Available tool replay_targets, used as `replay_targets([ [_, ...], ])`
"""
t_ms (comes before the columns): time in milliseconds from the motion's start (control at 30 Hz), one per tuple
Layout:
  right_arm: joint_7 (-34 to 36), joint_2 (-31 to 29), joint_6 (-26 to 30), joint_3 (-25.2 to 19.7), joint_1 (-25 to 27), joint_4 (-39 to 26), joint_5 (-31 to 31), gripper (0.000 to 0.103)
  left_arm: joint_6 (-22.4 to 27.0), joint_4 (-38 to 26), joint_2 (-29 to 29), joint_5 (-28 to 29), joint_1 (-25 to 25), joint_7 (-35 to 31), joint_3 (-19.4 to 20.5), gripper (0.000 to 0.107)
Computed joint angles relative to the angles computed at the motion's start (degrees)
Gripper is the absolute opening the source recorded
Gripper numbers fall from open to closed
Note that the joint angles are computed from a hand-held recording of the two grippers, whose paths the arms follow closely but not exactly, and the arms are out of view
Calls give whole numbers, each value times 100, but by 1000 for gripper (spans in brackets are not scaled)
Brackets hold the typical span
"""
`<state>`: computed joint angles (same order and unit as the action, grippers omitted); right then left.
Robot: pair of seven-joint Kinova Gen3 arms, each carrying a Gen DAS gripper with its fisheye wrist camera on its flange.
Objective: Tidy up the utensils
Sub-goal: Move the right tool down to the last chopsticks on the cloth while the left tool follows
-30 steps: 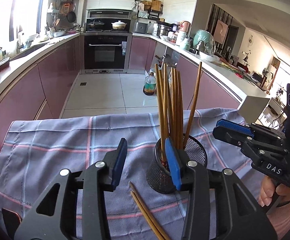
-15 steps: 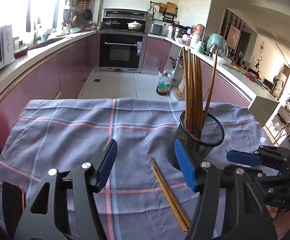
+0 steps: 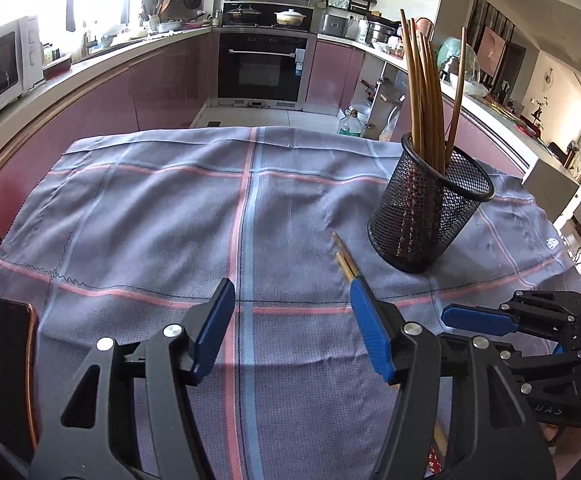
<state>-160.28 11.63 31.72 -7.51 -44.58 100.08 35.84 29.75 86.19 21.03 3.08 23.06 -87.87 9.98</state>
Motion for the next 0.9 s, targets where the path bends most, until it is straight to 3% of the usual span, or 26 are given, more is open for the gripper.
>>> replay_targets([
  [900,199,289,174,36,-121,-240,-256,23,-66,277,-89,-127,113,133,-6,61],
])
